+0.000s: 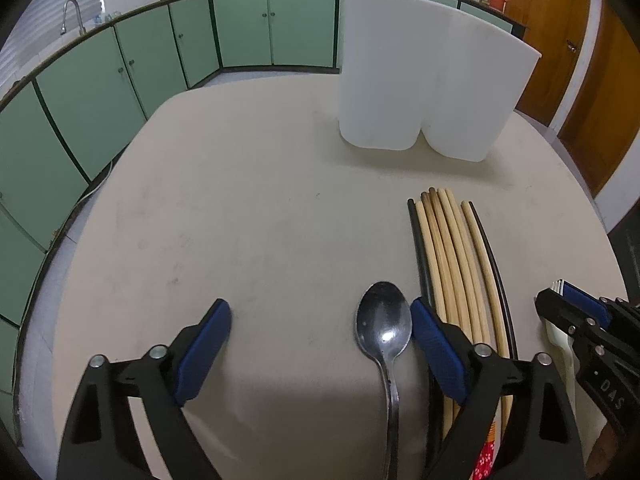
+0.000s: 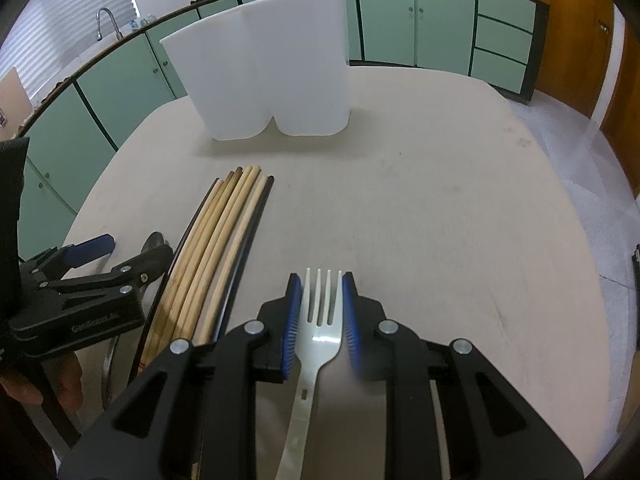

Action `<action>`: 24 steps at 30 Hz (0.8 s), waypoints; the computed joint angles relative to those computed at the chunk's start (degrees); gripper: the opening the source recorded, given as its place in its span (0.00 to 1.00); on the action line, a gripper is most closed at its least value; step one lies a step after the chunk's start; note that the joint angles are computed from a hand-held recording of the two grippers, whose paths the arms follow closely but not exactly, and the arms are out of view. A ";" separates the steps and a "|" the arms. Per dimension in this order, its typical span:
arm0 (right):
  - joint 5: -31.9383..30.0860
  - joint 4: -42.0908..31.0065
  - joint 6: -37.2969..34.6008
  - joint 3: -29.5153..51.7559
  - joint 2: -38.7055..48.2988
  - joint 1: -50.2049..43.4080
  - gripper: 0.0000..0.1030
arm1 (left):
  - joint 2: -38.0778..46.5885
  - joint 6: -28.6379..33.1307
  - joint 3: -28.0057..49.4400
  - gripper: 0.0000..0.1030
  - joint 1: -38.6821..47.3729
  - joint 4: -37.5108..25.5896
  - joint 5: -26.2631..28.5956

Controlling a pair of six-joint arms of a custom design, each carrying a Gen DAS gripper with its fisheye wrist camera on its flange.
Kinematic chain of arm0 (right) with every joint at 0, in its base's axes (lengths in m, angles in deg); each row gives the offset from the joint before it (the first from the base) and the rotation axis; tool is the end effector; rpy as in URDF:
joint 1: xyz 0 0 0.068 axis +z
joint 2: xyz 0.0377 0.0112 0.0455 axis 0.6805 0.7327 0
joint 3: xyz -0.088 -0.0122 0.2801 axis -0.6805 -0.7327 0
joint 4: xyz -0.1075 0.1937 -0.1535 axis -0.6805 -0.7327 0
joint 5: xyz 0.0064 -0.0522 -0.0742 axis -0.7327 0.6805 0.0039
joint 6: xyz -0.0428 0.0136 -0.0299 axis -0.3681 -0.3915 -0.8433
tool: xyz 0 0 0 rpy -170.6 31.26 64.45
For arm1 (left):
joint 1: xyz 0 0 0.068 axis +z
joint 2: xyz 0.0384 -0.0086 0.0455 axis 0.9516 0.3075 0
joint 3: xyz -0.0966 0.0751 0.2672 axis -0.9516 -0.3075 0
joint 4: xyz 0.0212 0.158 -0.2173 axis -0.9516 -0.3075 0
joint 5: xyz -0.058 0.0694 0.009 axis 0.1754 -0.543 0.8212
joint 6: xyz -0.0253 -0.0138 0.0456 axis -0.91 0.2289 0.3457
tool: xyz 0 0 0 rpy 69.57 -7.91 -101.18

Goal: Organize utensils
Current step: 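Lift the spoon with the left tool while the right tool lifts the fork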

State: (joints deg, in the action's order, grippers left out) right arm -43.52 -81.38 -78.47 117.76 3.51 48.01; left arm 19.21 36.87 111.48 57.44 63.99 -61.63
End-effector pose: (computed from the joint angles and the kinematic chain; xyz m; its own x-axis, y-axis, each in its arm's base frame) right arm 0.2647 0.0305 0.1757 -0.8271 -0.1276 -0.5473 -0.2355 0.9630 0.1314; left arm 0.2841 -0.0685 0.1708 -0.8408 -0.0576 -0.5382 -0.0591 0.9981 -0.0144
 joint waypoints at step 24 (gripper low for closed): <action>-1.53 -1.94 -2.36 0.49 -0.87 -0.59 0.19 | -3.29 0.30 -3.96 0.26 -0.45 4.54 4.27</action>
State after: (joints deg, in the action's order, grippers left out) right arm -45.04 -83.32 -80.83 118.26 2.64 47.42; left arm 15.92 37.17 107.52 56.99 68.53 -57.36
